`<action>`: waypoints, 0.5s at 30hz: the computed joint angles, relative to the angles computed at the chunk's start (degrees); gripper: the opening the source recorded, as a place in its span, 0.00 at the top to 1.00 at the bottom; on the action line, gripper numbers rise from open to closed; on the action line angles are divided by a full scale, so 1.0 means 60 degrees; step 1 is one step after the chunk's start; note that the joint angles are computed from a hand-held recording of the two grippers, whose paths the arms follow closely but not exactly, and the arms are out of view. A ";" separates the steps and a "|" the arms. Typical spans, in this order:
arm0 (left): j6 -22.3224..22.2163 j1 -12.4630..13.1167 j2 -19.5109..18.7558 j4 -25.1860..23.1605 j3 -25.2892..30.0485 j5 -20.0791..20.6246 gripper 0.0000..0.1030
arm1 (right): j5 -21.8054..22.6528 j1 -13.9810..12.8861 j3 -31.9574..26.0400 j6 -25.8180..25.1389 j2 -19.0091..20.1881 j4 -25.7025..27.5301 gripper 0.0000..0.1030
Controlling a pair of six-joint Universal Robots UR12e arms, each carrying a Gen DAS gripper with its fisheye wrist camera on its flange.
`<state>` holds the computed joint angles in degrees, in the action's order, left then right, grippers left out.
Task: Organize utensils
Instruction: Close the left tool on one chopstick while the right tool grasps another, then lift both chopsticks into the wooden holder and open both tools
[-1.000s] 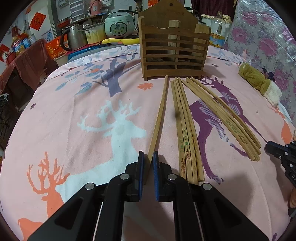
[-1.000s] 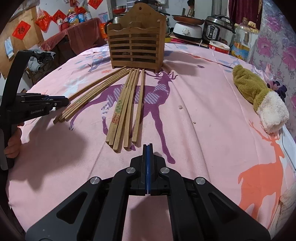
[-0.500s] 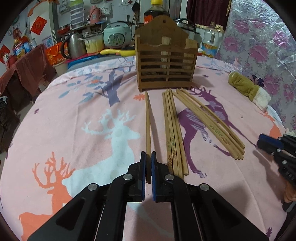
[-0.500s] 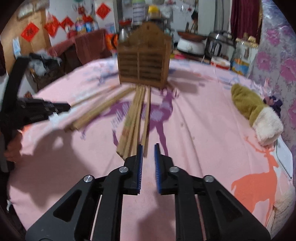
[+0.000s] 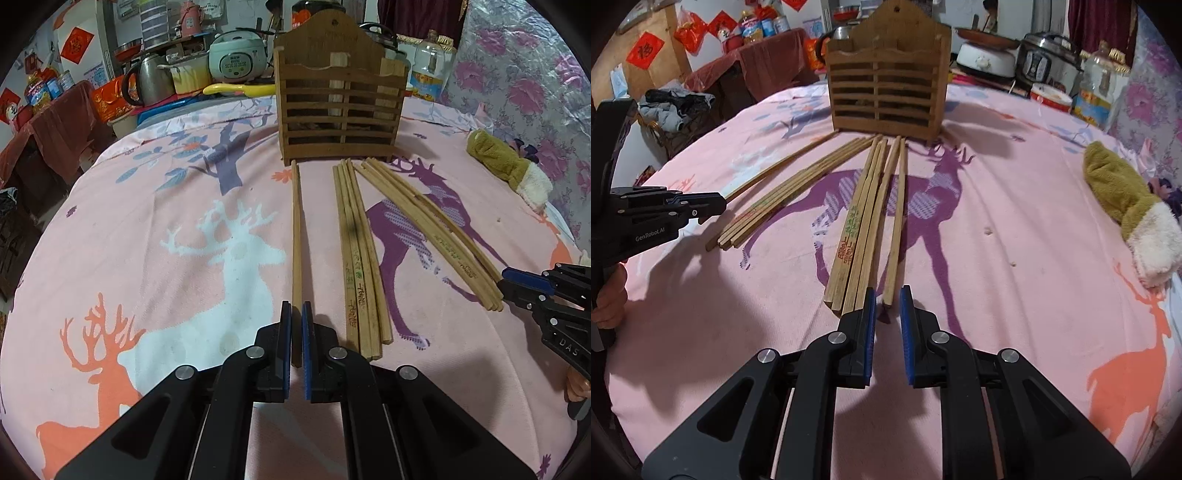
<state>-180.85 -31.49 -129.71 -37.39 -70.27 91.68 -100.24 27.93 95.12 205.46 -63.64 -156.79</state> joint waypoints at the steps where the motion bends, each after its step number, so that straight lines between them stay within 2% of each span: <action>1: -0.0005 -0.0003 -0.0035 -0.0144 0.0060 0.0043 0.94 | 0.0053 -0.0017 -0.0018 0.0048 0.0017 0.0009 0.85; 4: 0.0058 -0.0030 -0.0087 -0.0238 0.0119 0.0189 0.94 | -0.0104 -0.0005 -0.0024 0.0246 0.0021 0.0050 0.93; 7: 0.0040 -0.0026 -0.0084 -0.0220 0.0106 0.0159 0.94 | -0.0559 0.0089 0.0102 0.0332 -0.0040 -0.0266 0.94; 12: -0.0250 0.0089 0.0205 0.0901 -0.0351 -0.0347 0.94 | -0.1502 0.0331 0.0336 0.0133 -0.0171 -0.1111 0.94; 15: -0.0351 0.0127 0.0304 0.1007 -0.0315 -0.0649 0.94 | -0.1768 0.0393 0.0447 -0.0013 -0.0278 -0.1872 0.94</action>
